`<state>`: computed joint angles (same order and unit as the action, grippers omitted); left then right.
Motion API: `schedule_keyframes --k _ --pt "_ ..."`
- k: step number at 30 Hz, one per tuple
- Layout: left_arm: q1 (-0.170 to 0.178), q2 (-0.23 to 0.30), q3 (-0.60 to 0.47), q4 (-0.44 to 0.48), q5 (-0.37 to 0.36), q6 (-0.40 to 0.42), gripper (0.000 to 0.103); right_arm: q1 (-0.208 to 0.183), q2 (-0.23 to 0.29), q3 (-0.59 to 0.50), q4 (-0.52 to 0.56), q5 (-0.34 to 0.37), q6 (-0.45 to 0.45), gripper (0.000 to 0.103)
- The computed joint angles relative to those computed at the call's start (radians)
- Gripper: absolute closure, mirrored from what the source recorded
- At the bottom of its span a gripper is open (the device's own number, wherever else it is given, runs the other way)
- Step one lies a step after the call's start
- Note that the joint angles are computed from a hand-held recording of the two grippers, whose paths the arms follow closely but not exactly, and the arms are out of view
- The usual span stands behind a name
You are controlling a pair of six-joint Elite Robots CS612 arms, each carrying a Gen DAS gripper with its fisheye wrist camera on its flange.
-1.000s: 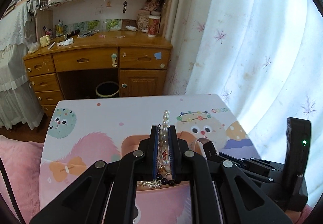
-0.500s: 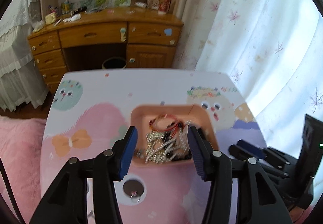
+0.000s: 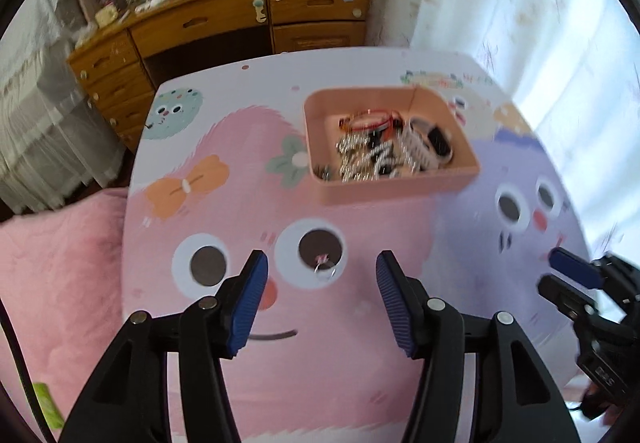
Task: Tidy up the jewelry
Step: 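Grasp the silver ring with the left tool while the right tool grasps the red-stone ring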
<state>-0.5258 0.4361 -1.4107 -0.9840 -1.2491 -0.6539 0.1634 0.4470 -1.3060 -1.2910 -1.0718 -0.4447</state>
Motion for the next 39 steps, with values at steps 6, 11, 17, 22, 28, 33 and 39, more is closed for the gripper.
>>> schedule_keyframes --k 6,11,17,22,28,33,39 --pt "-0.032 0.005 -0.003 0.056 0.101 0.097 0.048 0.007 0.048 -0.119 0.143 0.033 -0.23 0.075" --pt "-0.025 0.005 0.013 0.072 0.043 0.155 0.047 0.02 0.084 -0.195 0.25 -0.016 -0.376 0.075" --pt "-0.013 0.01 0.037 0.087 0.015 0.169 0.029 0.026 0.106 -0.216 0.261 -0.042 -0.338 0.075" --pt "-0.001 0.01 0.061 0.09 -0.006 0.161 0.021 0.032 0.118 -0.195 0.199 -0.042 -0.159 0.075" --pt "0.012 0.022 0.068 0.035 -0.057 0.212 0.021 0.046 0.112 -0.153 0.135 -0.069 -0.055 0.075" --pt "0.018 0.029 0.081 0.003 -0.071 0.231 0.021 0.057 0.109 -0.119 0.061 -0.103 0.024 0.075" --pt "0.024 0.052 0.065 -0.062 -0.054 0.216 0.021 0.07 0.1 -0.084 0.015 -0.156 0.086 0.075"
